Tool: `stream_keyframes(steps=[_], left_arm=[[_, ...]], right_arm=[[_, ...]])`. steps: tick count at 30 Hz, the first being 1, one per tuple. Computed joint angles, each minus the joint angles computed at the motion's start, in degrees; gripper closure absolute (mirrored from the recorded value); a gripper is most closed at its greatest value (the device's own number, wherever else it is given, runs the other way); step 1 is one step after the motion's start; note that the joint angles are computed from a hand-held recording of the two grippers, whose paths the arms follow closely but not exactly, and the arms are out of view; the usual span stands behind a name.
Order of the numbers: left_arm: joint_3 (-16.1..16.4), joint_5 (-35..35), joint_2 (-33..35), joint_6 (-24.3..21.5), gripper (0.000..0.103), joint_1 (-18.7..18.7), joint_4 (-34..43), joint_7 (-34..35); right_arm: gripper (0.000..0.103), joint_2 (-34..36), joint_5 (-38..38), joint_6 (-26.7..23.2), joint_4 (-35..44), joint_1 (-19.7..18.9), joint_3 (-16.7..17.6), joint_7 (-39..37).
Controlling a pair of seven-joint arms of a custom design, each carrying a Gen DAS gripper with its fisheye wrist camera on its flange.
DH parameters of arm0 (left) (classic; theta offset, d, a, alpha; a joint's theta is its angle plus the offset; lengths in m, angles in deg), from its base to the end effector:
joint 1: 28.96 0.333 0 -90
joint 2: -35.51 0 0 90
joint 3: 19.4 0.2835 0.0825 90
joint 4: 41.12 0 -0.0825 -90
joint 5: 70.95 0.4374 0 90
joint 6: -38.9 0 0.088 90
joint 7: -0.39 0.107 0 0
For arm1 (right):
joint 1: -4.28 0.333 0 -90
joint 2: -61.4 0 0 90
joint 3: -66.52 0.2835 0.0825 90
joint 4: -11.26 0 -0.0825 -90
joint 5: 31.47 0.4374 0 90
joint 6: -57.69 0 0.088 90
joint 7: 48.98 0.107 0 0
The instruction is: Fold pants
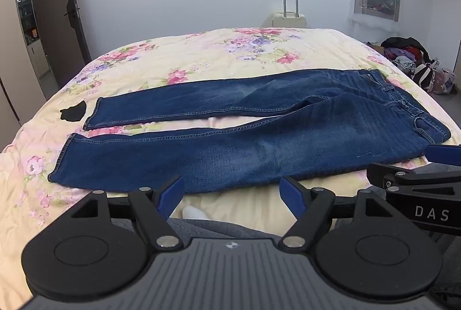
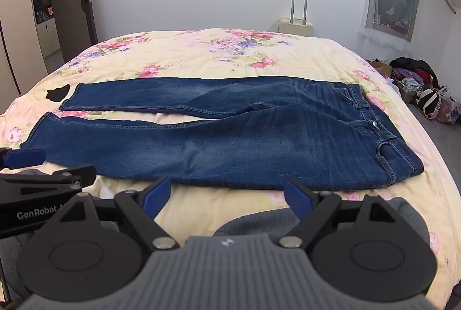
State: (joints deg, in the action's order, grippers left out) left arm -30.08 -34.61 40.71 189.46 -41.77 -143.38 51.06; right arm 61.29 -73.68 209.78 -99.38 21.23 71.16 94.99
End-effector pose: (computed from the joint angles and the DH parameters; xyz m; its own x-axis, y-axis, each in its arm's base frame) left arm 0.6246 -0.2827 0.5341 -0.1097 -0.9899 -0.0902 -0.6338 0.1396 -0.7608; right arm 0.6020 0.2583 0.5121 -0.0364 -0.9993 0.0073 -0.6343 0.0175 -0.7729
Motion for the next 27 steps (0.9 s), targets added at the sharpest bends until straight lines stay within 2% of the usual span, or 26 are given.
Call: stream_keyframes(steps=[27], left_arm=[[0.1, 0.0, 0.0, 0.3, 0.014, 0.0, 0.0, -0.2]], right_arm=[[0.021, -0.7, 0.1, -0.2, -0.2, -0.2, 0.4, 0.1]])
